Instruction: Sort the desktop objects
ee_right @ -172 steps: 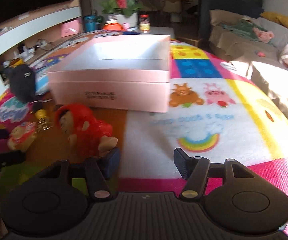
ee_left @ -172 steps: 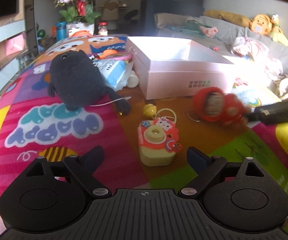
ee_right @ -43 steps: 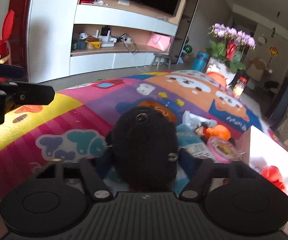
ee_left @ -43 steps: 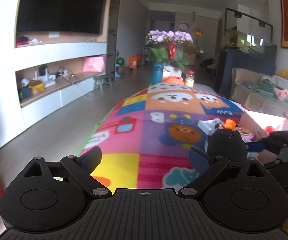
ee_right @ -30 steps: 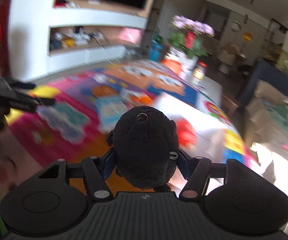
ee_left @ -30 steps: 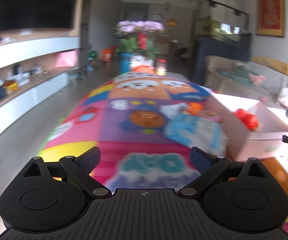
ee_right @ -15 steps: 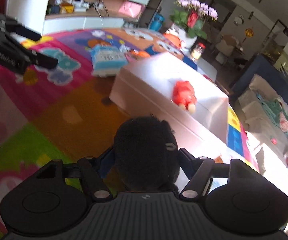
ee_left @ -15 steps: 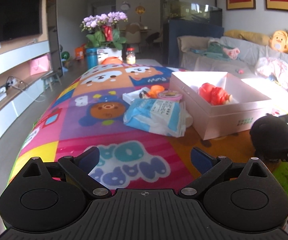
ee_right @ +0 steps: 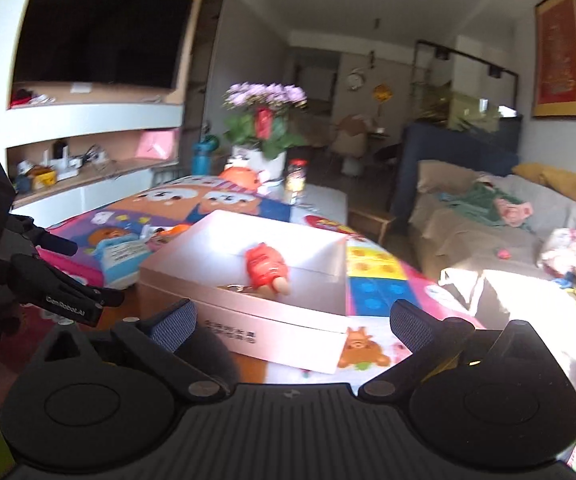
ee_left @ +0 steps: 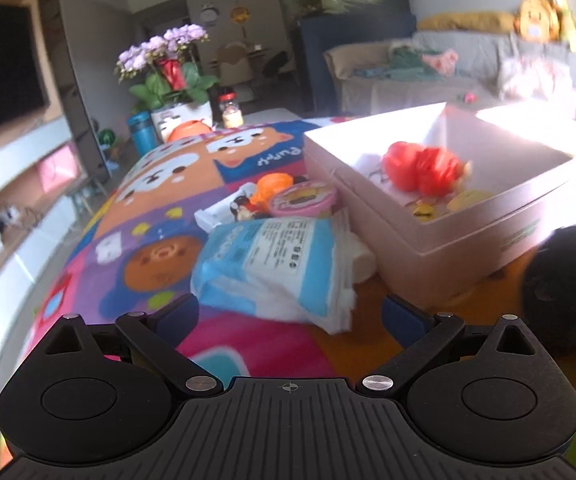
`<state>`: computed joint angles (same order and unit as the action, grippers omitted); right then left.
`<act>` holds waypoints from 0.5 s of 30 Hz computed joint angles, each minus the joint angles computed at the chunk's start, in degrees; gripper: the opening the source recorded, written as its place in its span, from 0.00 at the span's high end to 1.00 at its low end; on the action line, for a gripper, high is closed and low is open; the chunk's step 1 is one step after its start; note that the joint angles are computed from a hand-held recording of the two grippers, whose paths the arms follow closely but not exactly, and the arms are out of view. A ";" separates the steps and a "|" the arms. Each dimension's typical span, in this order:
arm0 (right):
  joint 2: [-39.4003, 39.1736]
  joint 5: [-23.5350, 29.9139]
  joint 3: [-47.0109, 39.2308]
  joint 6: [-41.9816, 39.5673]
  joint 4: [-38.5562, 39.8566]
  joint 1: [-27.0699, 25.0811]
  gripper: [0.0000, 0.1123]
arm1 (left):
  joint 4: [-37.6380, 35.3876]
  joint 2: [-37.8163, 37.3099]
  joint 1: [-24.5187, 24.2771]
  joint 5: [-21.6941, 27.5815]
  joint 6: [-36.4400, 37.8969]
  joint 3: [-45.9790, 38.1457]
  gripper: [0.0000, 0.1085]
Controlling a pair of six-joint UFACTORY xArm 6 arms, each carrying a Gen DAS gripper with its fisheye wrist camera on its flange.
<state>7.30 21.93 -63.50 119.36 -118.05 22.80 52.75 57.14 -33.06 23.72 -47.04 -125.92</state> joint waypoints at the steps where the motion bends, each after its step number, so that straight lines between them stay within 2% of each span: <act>1: 0.07 0.33 0.39 1.29 -0.59 -0.03 0.08 | 0.93 1.65 -0.27 2.44 0.69 -2.80 0.07; 3: 0.39 -0.55 0.84 2.37 -0.56 -0.60 0.08 | 5.12 1.49 -0.11 4.80 -1.51 -3.08 0.07; 5: 1.09 -0.97 0.96 3.05 0.02 -1.11 0.08 | 9.53 -1.56 0.56 6.10 -6.06 0.88 0.07; 6: 1.77 -1.40 0.59 3.58 0.32 -1.46 0.08 | 11.45 -3.21 0.84 7.73 -8.11 2.91 0.07; 9: 3.16 -3.44 -0.12 7.19 1.10 -2.86 0.08 | 16.93 -5.53 0.86 17.06 -13.52 5.31 0.07; 10: 3.63 -3.75 -0.45 9.36 0.46 -3.11 0.08 | 17.58 -6.83 1.46 17.07 -15.62 7.06 0.07; 11: 3.45 -3.52 0.21 13.93 -1.99 -3.13 0.08 | 16.66 -8.54 2.38 14.67 -17.31 9.22 0.07; 12: 3.97 -3.41 -0.08 18.36 -4.51 -3.20 0.08 | 13.82 -10.20 3.74 9.88 -17.87 11.45 0.07; 14: 4.74 -3.46 -0.38 26.25 -8.16 -3.39 0.08 | 3.82 -11.05 5.99 0.60 -14.17 13.05 0.07; 15: 5.36 -3.98 -0.92 28.42 -8.66 -3.73 0.08 | 0.35 -10.23 6.26 -1.26 -12.44 11.95 0.07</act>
<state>12.66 17.95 -64.42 147.78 -126.71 19.07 53.11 46.91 -26.79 22.46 -59.49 -113.96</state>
